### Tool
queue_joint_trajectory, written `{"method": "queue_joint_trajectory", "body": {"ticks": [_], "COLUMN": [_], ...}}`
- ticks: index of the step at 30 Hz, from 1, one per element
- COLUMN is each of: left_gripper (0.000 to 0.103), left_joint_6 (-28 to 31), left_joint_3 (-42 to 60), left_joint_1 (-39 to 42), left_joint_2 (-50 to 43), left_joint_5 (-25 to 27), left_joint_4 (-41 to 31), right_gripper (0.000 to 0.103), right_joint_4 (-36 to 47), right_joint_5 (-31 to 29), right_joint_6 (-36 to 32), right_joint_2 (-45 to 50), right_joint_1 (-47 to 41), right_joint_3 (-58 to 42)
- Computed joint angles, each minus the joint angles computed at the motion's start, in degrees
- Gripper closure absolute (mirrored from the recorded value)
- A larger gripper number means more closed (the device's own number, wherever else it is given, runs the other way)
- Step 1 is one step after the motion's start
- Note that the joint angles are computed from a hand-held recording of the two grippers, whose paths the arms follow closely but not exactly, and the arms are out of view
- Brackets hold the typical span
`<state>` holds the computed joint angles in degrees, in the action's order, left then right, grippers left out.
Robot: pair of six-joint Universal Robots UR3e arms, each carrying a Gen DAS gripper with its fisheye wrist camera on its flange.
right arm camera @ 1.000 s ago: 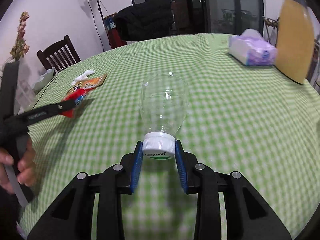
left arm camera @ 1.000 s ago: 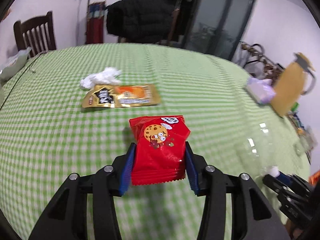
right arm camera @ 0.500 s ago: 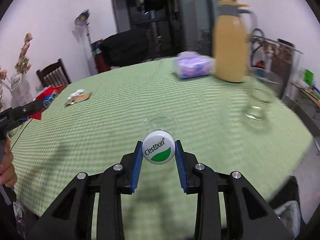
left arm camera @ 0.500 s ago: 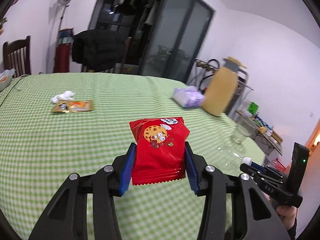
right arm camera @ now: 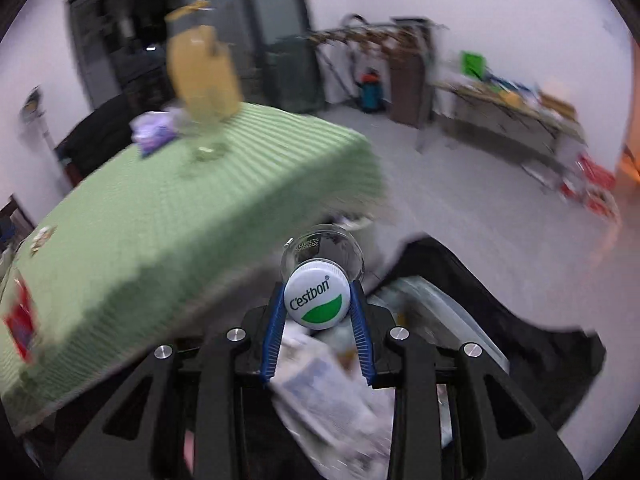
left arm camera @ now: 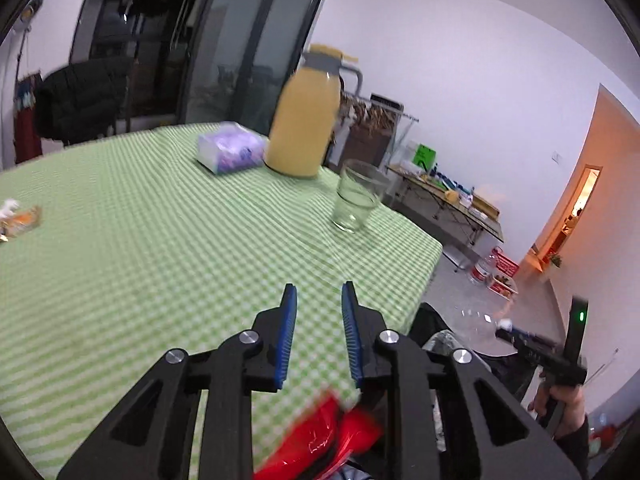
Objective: Collect trash
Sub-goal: 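Lift and carry the red bag and clear bottle toward the bin, then open both tools over the bin to drop bag and bottle, then move both open tools back over the table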
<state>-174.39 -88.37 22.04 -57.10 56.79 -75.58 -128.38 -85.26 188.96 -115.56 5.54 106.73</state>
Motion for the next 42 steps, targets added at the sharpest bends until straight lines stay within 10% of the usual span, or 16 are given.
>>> {"method": "queue_joint_trajectory", "body": {"ticks": [5,8,16,30,35,42], "left_gripper": [0.088,0.088,0.088,0.087,0.044,0.018], "left_joint_6": [-5.97,-2.33,9.91,-6.76,-8.98,-7.65], "left_joint_3": [-5.34,-9.07,-11.48,2.63,10.29,1.37], "left_joint_1": [-14.17,-6.42,-3.83,-40.15,-47.57,-39.54], "left_joint_2": [-10.24,-6.45,0.79,-26.78,-35.35,-25.40], "left_joint_5": [21.51,10.91,7.97,19.08,22.39,22.28], "left_joint_4": [16.71,9.12,1.61,16.67,15.51,23.66], "right_gripper": [0.070,0.055,0.036,0.030,0.030,0.026], "right_joint_4": [3.97,5.57,1.43,4.47,6.41,0.43], "right_joint_5": [1.07,-2.96,-7.75,-4.57,-0.66,-8.91], "right_joint_6": [-1.72,-1.46,3.26,-1.00,-1.97,4.12], "right_joint_2": [-4.15,1.09,5.75,-4.39,-9.97,-5.36], "right_joint_1": [-10.94,-10.49,-6.37,-11.66,-15.14,-2.17], "right_joint_3": [9.63,11.47,10.79,16.08,17.76,9.88]}}
